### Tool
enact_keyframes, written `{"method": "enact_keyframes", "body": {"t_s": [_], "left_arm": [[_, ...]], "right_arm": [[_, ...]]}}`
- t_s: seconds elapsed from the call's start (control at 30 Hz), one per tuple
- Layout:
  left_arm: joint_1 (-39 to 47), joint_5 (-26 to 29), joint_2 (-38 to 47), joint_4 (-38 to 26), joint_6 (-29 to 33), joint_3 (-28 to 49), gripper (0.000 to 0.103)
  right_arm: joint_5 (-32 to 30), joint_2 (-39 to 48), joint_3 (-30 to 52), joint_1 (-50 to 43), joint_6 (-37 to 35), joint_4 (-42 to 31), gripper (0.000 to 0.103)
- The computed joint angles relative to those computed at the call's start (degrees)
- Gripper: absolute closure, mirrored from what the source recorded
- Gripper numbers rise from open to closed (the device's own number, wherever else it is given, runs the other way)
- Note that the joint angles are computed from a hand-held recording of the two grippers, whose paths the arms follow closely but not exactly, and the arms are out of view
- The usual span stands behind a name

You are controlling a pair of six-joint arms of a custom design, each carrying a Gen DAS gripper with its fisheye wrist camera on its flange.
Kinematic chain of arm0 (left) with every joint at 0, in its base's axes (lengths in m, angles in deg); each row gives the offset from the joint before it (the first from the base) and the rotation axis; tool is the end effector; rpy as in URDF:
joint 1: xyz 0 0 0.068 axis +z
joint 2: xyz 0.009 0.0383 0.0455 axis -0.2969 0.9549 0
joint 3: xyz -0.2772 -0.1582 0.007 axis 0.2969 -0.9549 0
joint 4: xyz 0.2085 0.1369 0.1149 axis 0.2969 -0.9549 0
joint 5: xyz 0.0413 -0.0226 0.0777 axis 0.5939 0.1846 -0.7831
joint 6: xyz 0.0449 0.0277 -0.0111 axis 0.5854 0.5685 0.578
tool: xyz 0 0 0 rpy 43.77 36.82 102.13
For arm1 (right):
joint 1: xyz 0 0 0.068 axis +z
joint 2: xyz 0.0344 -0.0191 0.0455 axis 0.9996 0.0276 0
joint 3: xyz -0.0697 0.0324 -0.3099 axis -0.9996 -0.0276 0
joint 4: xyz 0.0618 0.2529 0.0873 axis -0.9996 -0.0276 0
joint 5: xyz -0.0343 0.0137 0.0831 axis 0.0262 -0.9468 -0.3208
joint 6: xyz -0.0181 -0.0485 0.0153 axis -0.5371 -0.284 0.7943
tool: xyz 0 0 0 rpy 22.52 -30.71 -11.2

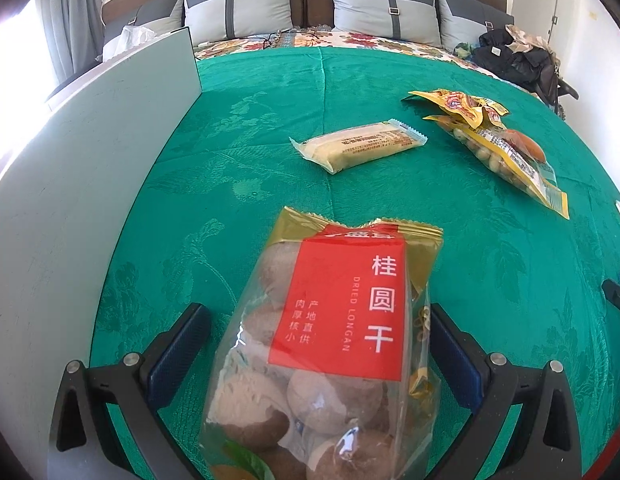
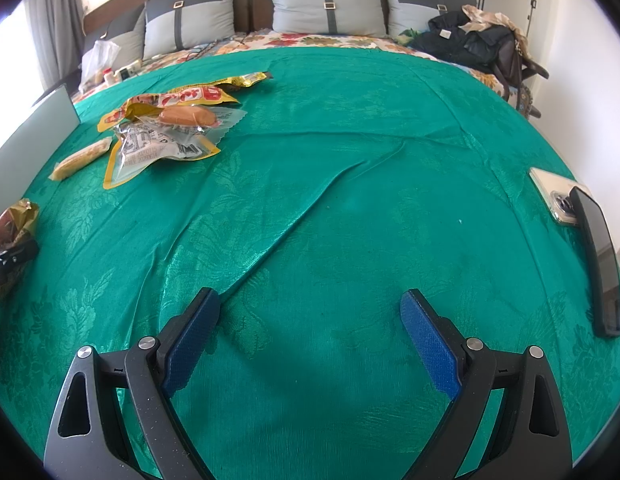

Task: Organize snacks
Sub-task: 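Hold the longan bag in the left tool while the right tool grasps the vacuum-packed sausage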

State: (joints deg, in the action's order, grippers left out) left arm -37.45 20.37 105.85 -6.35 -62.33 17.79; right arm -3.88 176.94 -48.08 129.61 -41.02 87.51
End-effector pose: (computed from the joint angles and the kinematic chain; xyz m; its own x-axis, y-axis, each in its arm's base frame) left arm 0.2783 -0.1013 0.0849 -0.7953 0.2318 -0.5601 0.2883 0.9574 -0.0132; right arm 0.1589 0.1159 0.0892 -0.7784 0.1820 -0.6008 0.2263 0.9741 0.0020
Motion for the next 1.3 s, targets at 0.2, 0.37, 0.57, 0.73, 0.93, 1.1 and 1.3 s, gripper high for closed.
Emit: {"method": "enact_keyframes", "body": {"t_s": [0.2, 0.37, 0.57, 0.73, 0.93, 1.1, 1.3], "left_arm": [[0.06, 0.08, 0.1, 0.14, 0.03, 0.0, 0.0], [0.05, 0.07, 0.15, 0.18, 0.03, 0.0, 0.0], [0.04, 0.05, 0.17, 0.21, 0.03, -0.01, 0.0], [0.05, 0.07, 0.19, 0.26, 0.03, -0.02, 0.0], [0.06, 0.07, 0.25, 0.32, 0.04, -0.02, 0.0], [0.07, 0.09, 0.28, 0.37, 0.05, -0.03, 0.0], [0.07, 0.09, 0.33, 0.44, 0.03, -0.03, 0.0]], "right_arm": [[0.09, -0.2, -0.03, -0.16, 0.01, -0.14, 0.009], [0.02, -0.22, -0.08, -0.26, -0.08, -0.07, 0.009], [-5.95, -3.34, 1.22, -4.76, -6.06, -3.84, 0.01], [-10.43, -6.55, 8.46, -11.5, -18.29, -7.92, 0.011], [-16.69, 5.83, 26.41, -18.29, -31.73, -15.6, 0.013], [-18.35, 14.52, 33.77, -19.11, -30.4, -14.51, 0.013], [-23.32, 17.96, 37.22, -19.0, -36.5, -14.17, 0.013]]}}
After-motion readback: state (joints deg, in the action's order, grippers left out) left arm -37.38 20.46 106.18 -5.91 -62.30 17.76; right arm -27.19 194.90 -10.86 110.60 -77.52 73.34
